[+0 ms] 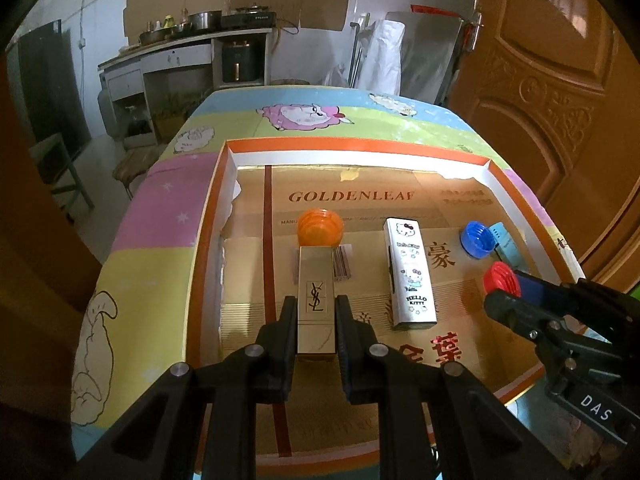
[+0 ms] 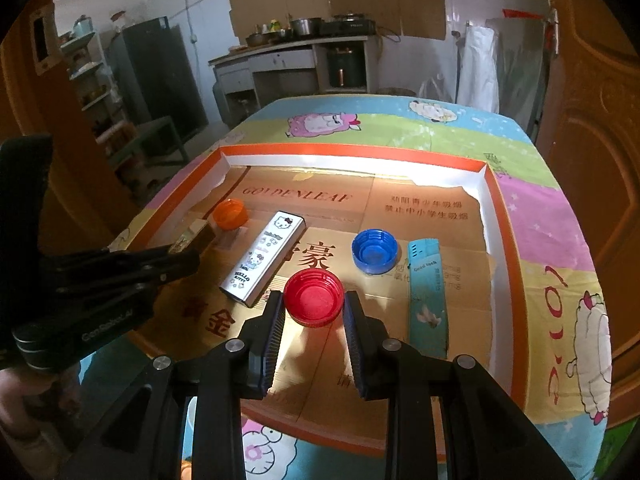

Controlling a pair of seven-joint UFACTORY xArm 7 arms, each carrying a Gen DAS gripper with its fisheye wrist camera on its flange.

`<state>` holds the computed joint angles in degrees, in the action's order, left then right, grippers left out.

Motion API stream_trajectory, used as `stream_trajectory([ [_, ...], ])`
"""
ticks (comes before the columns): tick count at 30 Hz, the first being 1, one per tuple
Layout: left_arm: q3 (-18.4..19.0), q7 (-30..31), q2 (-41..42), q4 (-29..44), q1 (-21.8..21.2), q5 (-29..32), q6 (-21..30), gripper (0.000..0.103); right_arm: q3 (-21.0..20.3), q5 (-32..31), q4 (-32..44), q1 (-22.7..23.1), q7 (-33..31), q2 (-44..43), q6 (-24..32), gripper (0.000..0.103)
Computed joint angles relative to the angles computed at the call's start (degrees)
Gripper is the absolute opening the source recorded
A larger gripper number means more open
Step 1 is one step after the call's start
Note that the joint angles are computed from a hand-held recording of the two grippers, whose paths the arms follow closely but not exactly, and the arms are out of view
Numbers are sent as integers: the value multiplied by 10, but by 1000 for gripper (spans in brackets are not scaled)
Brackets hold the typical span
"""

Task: Organize rigid objects
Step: 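Lower the YSL box into the tray and open the left gripper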

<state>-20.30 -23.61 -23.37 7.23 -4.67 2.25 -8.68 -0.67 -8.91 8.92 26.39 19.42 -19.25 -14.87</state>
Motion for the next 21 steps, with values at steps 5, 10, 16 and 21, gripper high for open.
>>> stream_trajectory([
  [5,-4,4,14,4,7,1,-4,18,-2,-4,6,-2,0,16,-3,30],
  [10,-24,7,19,6,21,-3,-11,18,8,-5,13,-13,-1,28,1,30],
  [16,-64,11,18,7,50,-12,-14,18,51,15,25,-44,-12,44,12,30],
  [21,-97,7,14,10,76,-10,-11,18,97,42,28,-76,-29,49,12,31],
])
